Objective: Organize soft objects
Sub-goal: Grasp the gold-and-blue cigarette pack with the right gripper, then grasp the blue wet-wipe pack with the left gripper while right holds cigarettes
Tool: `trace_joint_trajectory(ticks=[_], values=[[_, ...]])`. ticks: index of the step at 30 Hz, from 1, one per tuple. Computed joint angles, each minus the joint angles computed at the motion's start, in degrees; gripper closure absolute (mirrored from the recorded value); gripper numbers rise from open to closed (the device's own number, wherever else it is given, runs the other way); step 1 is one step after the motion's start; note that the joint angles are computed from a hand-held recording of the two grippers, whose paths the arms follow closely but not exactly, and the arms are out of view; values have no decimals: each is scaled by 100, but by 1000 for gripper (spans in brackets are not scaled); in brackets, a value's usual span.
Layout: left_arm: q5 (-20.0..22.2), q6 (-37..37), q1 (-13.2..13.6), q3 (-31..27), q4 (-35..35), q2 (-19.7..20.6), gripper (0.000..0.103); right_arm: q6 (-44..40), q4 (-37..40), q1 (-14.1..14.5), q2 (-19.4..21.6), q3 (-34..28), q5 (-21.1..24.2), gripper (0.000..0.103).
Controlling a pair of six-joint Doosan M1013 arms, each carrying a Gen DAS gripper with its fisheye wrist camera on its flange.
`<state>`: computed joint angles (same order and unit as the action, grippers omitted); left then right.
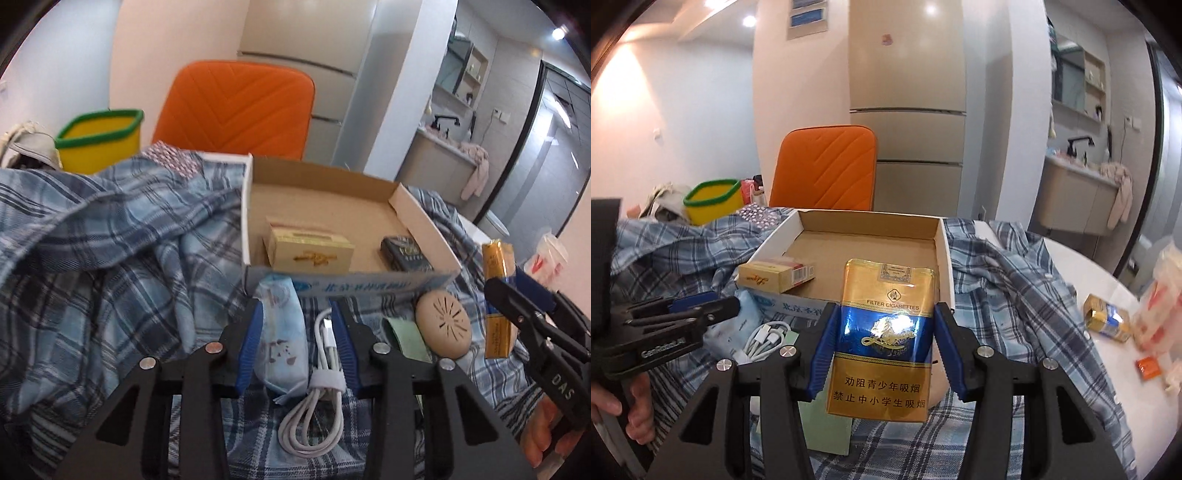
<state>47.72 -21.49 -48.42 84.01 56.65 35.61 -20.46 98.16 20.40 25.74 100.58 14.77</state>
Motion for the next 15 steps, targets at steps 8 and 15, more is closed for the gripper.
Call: trace_joint_trajectory(ticks=[8,15], values=[[13,536,47,-145,-500,69,66,96,-298,84,34,-25,-159,49],[-2,519,118,-125,-774,61,66,-17,-216,76,28,-6,-108,49]])
